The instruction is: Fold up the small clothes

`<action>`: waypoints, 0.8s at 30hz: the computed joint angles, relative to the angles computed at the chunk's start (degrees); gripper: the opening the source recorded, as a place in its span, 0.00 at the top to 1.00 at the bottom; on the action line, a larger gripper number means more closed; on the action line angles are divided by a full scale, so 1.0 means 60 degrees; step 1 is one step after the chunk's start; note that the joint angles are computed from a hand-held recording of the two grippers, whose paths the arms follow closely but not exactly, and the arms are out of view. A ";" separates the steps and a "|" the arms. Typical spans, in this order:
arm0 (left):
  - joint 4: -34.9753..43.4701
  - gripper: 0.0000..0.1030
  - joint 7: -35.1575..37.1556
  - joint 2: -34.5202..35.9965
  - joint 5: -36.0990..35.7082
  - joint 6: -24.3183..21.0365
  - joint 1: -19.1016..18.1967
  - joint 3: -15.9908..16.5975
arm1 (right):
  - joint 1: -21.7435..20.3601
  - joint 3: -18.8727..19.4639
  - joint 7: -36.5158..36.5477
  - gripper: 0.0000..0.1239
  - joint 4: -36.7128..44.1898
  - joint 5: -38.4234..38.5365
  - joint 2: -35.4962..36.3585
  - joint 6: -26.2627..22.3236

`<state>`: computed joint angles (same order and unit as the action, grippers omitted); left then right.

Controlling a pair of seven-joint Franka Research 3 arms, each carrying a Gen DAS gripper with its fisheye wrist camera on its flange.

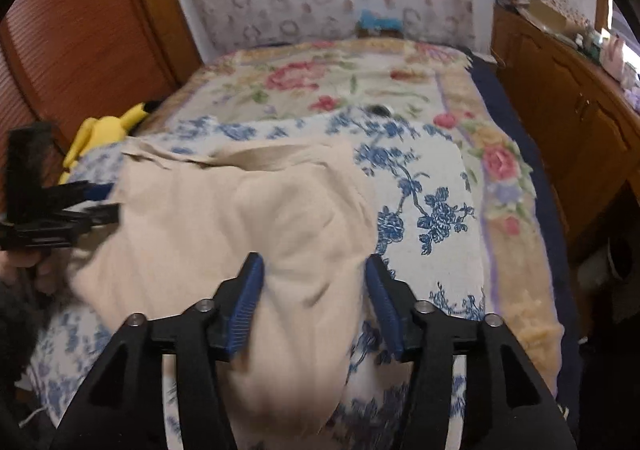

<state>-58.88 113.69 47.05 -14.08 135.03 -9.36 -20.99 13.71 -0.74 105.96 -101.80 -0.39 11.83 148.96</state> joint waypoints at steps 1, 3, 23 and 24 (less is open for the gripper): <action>0.0031 0.57 0.0003 0.0023 -0.0036 -0.0056 0.0020 -0.0033 | -0.0274 0.0198 -0.0306 0.52 0.0112 0.0741 0.0187 -0.0070; 0.0151 0.74 -0.0047 0.0090 -0.0077 -0.0145 0.0019 -0.0048 | -0.0295 0.0187 -0.0513 0.52 0.0093 0.1130 0.0204 -0.0033; -0.4767 0.92 0.3710 -0.4105 -0.6044 0.1281 0.2982 -0.1213 | 0.0407 0.0602 -0.2583 0.89 0.1636 0.1649 0.0411 0.0862; -0.5030 0.92 0.3903 -0.4356 -0.6365 0.1359 0.3082 -0.1114 | 0.0421 0.0699 -0.2843 0.89 0.2217 0.1727 0.0705 0.0625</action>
<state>-89.06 137.11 20.91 -52.27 143.19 9.13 -27.67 16.23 3.46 88.90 -88.50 9.97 16.06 152.71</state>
